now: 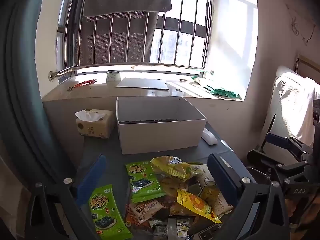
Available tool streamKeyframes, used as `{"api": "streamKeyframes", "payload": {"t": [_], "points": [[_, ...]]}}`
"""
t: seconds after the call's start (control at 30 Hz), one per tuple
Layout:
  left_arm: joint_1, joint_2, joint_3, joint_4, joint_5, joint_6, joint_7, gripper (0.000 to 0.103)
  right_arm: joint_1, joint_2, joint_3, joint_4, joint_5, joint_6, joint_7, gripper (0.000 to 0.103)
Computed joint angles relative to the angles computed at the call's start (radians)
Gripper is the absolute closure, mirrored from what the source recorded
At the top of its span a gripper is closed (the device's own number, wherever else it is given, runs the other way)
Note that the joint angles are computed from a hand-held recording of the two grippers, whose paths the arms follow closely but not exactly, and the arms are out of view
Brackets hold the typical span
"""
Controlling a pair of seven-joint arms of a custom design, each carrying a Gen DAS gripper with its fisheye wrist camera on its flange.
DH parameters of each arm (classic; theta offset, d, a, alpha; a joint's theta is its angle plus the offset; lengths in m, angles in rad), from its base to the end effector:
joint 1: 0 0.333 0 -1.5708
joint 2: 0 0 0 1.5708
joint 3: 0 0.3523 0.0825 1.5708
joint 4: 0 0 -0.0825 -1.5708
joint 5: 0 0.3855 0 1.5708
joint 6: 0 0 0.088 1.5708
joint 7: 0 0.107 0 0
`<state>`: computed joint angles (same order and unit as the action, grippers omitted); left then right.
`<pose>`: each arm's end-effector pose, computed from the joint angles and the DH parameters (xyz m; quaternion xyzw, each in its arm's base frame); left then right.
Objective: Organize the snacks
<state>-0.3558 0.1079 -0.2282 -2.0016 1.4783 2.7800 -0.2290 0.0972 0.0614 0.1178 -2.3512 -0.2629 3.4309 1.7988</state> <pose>0.4849 -0.3682 0.4863 -0.6016 0.6286 -0.3977 0.2912 0.5376 0.1469 0.4636 -0.6978 0.5275 -0.2802 0.3953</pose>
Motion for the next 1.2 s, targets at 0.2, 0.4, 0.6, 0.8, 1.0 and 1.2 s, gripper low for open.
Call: {"api": "streamKeyframes", "payload": {"t": [0.2,0.4,0.6,0.8,1.0,1.2], "points": [[-0.001,-0.001,0.0,0.001,-0.009,0.001,0.006,0.0,0.01,0.0,-0.006,-0.006,0.017,0.01,-0.014,0.0],[-0.001,0.001,0.0,0.003,-0.019,0.002,0.016,0.0,0.008,-0.002,-0.007,-0.005,0.004,0.007,-0.001,0.0],[-0.002,-0.001,0.001,0.002,-0.015,0.0,0.016,0.0,0.011,-0.002,-0.008,-0.005,0.01,0.007,-0.005,0.0],[-0.002,-0.002,0.0,0.001,-0.019,-0.004,0.02,0.0,0.001,-0.002,-0.003,-0.005,-0.015,0.007,0.015,0.0],[-0.002,-0.004,-0.001,-0.001,-0.021,-0.007,0.018,0.0,0.008,-0.003,-0.01,-0.008,-0.007,0.011,0.008,0.0],[-0.003,-0.006,-0.003,-0.002,-0.028,-0.019,0.028,0.0,0.001,-0.003,-0.007,-0.008,-0.026,0.01,0.024,0.0]]}}
